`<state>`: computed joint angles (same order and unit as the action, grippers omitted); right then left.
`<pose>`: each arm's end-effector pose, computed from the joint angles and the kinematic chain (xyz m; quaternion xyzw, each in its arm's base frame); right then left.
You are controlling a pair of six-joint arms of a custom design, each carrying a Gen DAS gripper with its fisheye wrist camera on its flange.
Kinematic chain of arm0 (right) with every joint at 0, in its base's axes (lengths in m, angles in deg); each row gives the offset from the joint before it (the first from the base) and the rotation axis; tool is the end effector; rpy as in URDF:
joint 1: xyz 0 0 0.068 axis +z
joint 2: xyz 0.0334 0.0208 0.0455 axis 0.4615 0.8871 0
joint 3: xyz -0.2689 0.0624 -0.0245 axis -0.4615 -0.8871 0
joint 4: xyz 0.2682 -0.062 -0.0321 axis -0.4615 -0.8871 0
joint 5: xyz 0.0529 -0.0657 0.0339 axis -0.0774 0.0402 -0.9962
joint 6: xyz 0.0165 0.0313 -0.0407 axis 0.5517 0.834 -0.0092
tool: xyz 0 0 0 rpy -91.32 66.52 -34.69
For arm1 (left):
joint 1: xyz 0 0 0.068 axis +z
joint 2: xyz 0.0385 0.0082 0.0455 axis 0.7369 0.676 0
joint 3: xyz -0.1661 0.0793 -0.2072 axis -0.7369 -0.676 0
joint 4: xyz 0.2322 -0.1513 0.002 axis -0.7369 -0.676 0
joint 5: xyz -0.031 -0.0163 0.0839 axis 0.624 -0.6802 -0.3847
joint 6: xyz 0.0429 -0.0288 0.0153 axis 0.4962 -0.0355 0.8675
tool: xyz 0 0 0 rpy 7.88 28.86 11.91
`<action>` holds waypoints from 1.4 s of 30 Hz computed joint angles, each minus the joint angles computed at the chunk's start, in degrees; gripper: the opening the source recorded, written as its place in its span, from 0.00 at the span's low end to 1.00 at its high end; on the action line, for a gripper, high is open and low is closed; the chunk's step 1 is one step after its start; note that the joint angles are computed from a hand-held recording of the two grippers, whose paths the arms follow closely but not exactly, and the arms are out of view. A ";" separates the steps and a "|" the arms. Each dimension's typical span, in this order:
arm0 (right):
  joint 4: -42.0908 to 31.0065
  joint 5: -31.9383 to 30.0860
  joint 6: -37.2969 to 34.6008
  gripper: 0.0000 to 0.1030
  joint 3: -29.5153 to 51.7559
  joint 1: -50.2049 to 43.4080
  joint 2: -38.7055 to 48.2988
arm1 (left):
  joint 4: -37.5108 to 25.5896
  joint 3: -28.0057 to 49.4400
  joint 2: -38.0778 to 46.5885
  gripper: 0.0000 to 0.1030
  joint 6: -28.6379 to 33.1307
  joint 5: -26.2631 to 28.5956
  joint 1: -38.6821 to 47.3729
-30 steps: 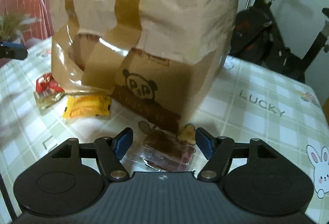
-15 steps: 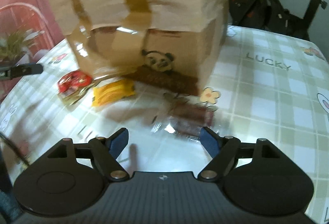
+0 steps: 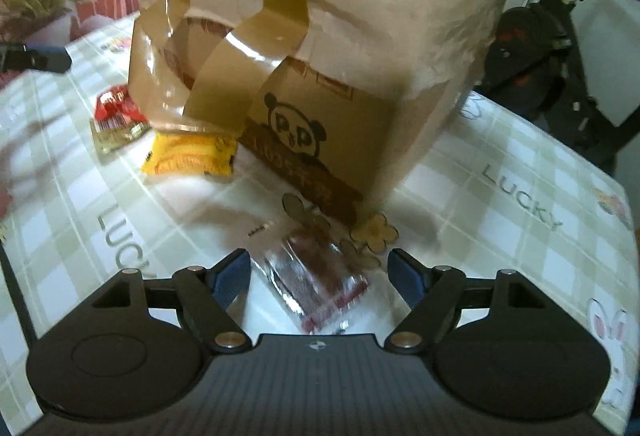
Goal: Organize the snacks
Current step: 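Grasp the brown jerky packet with the right tool while the left tool reaches the red candy bag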
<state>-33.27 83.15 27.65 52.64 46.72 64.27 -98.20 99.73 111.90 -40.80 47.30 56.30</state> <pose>0.1953 0.0687 0.1747 -0.1659 0.9246 0.0616 0.3373 0.2313 0.0195 0.2226 0.1227 0.8876 -0.1411 0.4209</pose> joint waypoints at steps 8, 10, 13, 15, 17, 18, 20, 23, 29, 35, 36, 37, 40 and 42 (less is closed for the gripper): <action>2.25 -3.76 1.22 0.66 -1.35 -1.44 -0.15 | 0.38 -0.02 0.39 0.68 -0.33 -0.51 -0.25; 1.74 -3.49 2.43 0.61 -2.22 -1.15 -1.99 | 0.40 -0.14 0.45 0.68 -0.02 -0.32 -0.23; 0.62 -2.41 4.33 0.52 -3.27 0.35 -4.81 | 0.29 -0.36 0.36 0.68 0.50 -0.26 -0.49; -0.14 -1.25 6.06 0.45 -3.76 2.02 -6.65 | 0.07 -0.40 0.34 0.68 0.88 -0.21 -0.61; 0.42 0.04 9.47 0.42 -4.40 4.13 -7.76 | -0.45 -0.12 0.78 0.68 1.63 0.17 -0.45; 0.80 1.31 11.47 0.41 -4.75 5.70 -8.31 | -0.74 0.00 1.00 0.68 2.02 0.22 -0.52; 1.93 4.88 15.97 0.41 -5.09 9.54 -8.30 | -1.06 0.21 1.55 0.68 2.94 0.21 -0.75; 5.93 9.82 24.92 0.40 -6.60 14.78 -7.98 | -1.44 0.65 2.74 0.68 4.22 -0.36 -1.83; 12.92 21.75 29.45 0.40 -5.37 24.70 0.39 | 0.73 1.90 6.00 0.68 4.44 -2.44 -5.22; 16.64 21.86 29.51 0.40 -6.94 25.02 1.17 | 4.06 4.56 13.10 0.68 5.92 -4.94 -9.80; 17.05 21.73 29.47 0.40 -7.21 24.93 1.10 | 4.30 4.90 13.93 0.68 6.20 -4.51 -10.06; 17.23 22.03 29.46 0.40 -7.36 25.19 1.06 | 4.71 5.01 14.68 0.68 6.51 -3.98 -10.28; 17.57 23.20 29.47 0.40 -7.48 26.03 1.33 | 5.61 5.15 16.26 0.68 8.00 -3.47 -10.80; 17.93 23.15 29.41 0.41 -7.73 25.99 1.26 | 5.33 5.47 17.17 0.69 9.01 -3.32 -10.94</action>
